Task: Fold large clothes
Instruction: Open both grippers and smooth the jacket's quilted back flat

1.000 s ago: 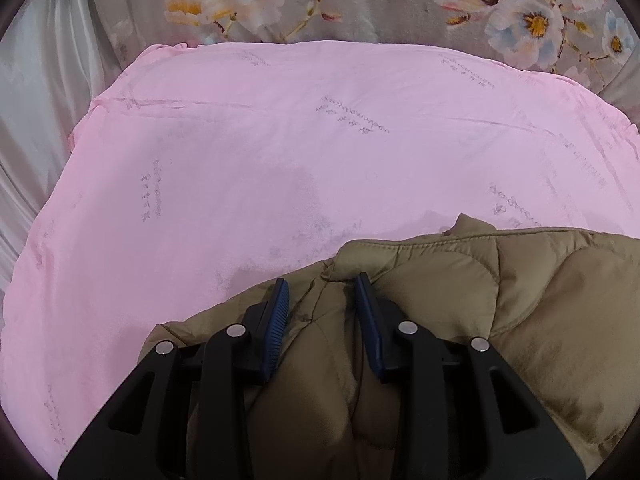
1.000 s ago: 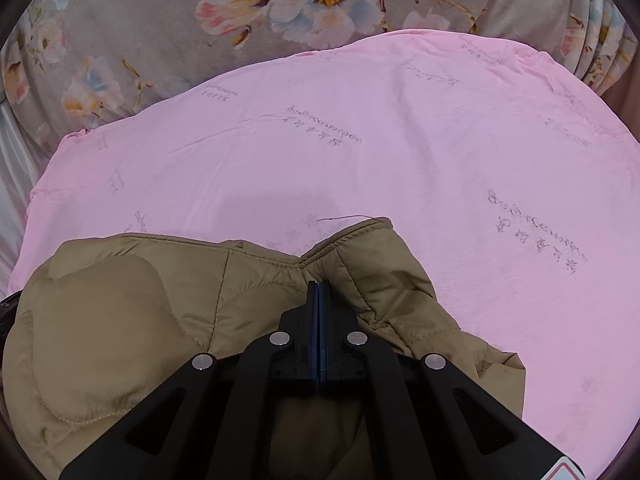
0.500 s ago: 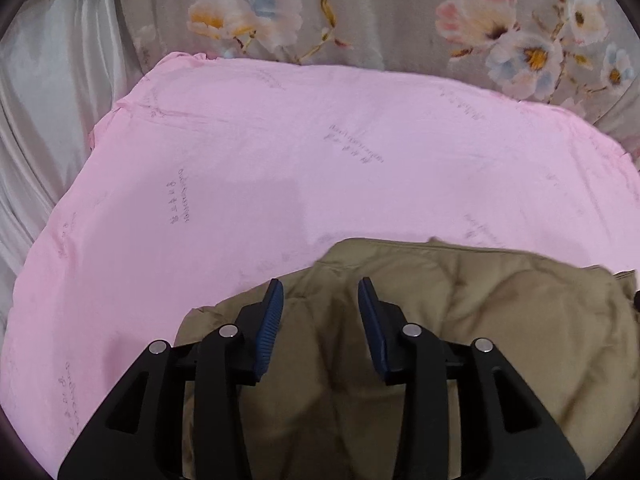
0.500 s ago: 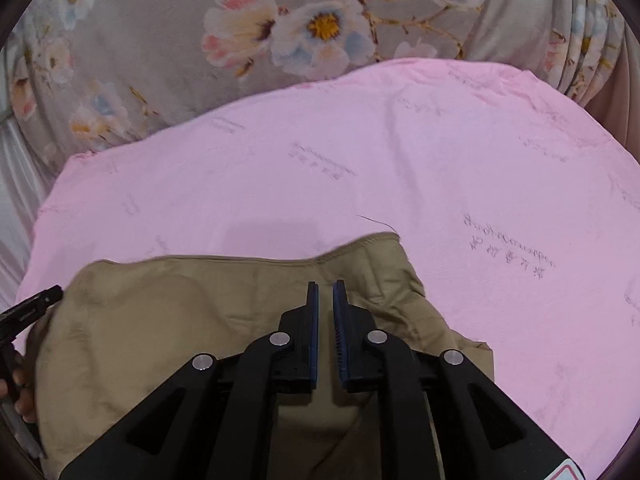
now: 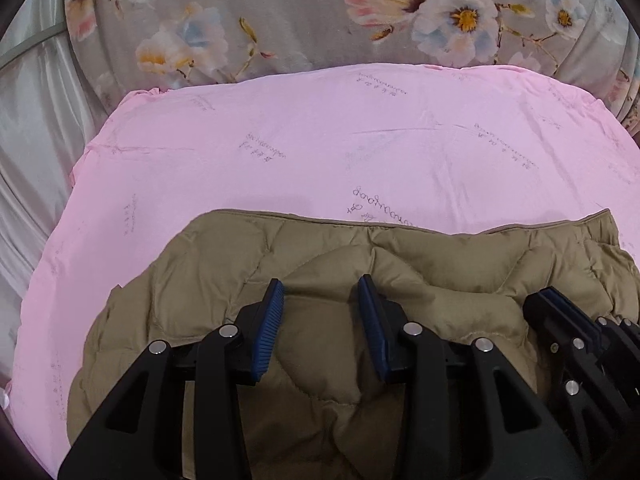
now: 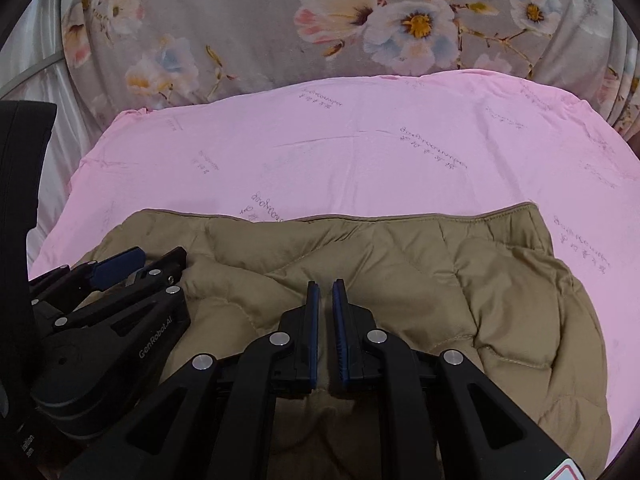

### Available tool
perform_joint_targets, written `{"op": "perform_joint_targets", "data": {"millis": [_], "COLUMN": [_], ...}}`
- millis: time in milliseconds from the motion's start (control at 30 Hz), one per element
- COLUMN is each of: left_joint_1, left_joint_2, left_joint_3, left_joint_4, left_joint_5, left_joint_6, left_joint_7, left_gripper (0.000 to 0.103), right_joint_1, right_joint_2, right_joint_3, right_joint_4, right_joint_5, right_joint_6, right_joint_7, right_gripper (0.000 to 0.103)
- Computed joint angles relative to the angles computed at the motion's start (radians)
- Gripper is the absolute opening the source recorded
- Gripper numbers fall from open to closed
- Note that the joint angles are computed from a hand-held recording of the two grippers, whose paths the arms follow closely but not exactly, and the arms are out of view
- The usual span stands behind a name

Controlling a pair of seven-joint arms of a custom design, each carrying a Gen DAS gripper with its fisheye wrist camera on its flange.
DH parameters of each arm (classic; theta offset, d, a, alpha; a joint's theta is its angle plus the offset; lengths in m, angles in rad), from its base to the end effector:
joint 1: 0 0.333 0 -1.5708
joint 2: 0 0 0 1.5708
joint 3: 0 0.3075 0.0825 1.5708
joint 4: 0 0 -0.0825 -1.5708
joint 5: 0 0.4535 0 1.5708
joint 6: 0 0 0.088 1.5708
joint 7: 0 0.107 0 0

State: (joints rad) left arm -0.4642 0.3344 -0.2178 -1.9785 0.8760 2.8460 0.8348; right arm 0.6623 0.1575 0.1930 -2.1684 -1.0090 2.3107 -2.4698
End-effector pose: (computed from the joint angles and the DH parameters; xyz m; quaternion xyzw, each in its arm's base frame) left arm 0.5110 -0.4604 0.2972 -0.4039 0.8566 -0.2373 0.2165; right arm 0.4120 0.4492 0.2727 -0.4065 0.8473 -0.2475 0.2357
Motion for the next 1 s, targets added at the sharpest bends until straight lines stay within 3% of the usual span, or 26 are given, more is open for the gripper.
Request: {"op": "perform_joint_targets", "data": {"millis": [133, 300, 800, 900, 1000], "left_joint_1": [-0.002, -0.059, -0.041, 0.023, 0.161], "left_joint_2": [0.026, 0.038, 0.047, 0.024, -0.082], "left_joint_3": [0.01, 0.063, 0.045, -0.005, -0.117], "left_joint_4": [0.009, 0.023, 0.031, -0.004, -0.142], "left_joint_5": [-0.001, 0.144, 0.192, 0.062, -0.213], "left_joint_6": [0.025, 0.018, 0.013, 0.049, 0.139], "left_joint_7": [-0.012, -0.143, -0.184, -0.079, 0.117], "left_gripper": [0.037, 0.037, 0.038, 0.039, 0.044], "right_joint_1": [-0.002, 0.004, 0.007, 0.021, 0.06], "right_joint_2": [0.014, 0.033, 0.038, 0.001, -0.039], "right_joint_3": [-0.006, -0.008, -0.017, -0.006, 0.03], "right_joint_4": [-0.005, 0.011, 0.012, -0.012, -0.022], "right_joint_5": [-0.022, -0.023, -0.034, -0.045, -0.095], "right_joint_6": [0.033, 0.018, 0.028, 0.002, -0.075], "right_joint_7": [0.026, 0.017, 0.03, 0.071, 0.122], "right_gripper": [0.01, 0.01, 0.01, 0.01, 0.012]}}
